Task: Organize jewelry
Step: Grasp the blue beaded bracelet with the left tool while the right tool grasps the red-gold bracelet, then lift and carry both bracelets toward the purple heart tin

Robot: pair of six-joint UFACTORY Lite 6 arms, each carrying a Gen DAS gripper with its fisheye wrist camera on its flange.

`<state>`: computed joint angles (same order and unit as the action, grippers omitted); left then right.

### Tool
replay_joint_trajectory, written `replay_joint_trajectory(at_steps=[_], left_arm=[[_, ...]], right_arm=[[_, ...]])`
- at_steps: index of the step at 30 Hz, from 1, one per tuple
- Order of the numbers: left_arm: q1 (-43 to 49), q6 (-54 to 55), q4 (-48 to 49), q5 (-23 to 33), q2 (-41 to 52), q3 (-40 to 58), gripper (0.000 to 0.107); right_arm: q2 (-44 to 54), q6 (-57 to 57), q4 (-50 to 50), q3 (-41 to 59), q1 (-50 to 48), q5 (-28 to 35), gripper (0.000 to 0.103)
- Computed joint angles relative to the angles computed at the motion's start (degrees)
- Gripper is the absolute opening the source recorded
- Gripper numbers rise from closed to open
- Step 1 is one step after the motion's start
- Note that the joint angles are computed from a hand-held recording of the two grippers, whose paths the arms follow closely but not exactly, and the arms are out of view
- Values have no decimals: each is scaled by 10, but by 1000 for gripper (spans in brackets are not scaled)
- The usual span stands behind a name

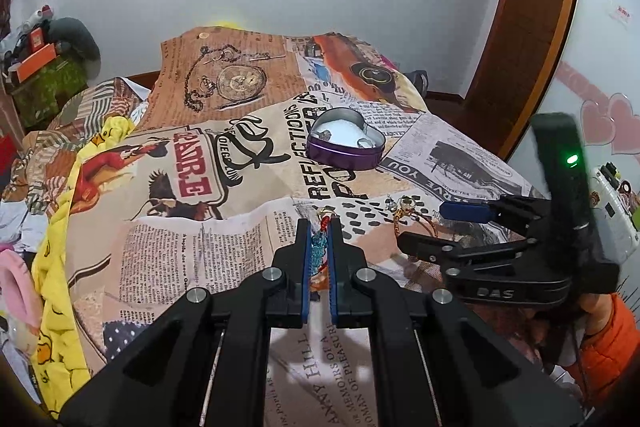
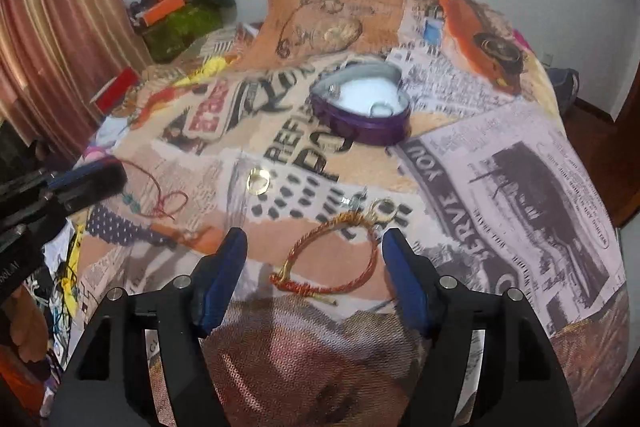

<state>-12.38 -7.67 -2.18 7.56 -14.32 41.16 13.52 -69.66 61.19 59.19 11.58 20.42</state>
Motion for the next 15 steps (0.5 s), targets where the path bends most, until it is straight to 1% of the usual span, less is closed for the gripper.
replay_joint_trajectory(at_steps=[2,4,5,8,10,11,12,14,15], left_arm=[[3,3,-3,-1,-3,-3,5],[7,28,-28,-3,-3,-5,6],[8,35,-35,-4,-2,-6,6],[9,40,-43,-6,5,-4,6],[10,53,-58,-7,9,-4,6],[10,57,-62,-8,10,-4,6],[10,58,-62,-8,10,-4,6],[8,39,-42,-7,12,-4,6],[7,28,-31,-7,12,-4,5]], right_arm=[[17,33,-32,8,11,-28,66],[36,89,-89,23,15,-34,66],[47,106,-106,33,11,-26,66],[83,89,-83,66,-12,23,66],[93,77,-73,72,-15,35,66],[91,57,-56,68,-17,35,62],[88,31,-34,61,-19,38,52],[83,-6,-9,51,-21,46,42],[79,-16,-1,46,-20,45,34]])
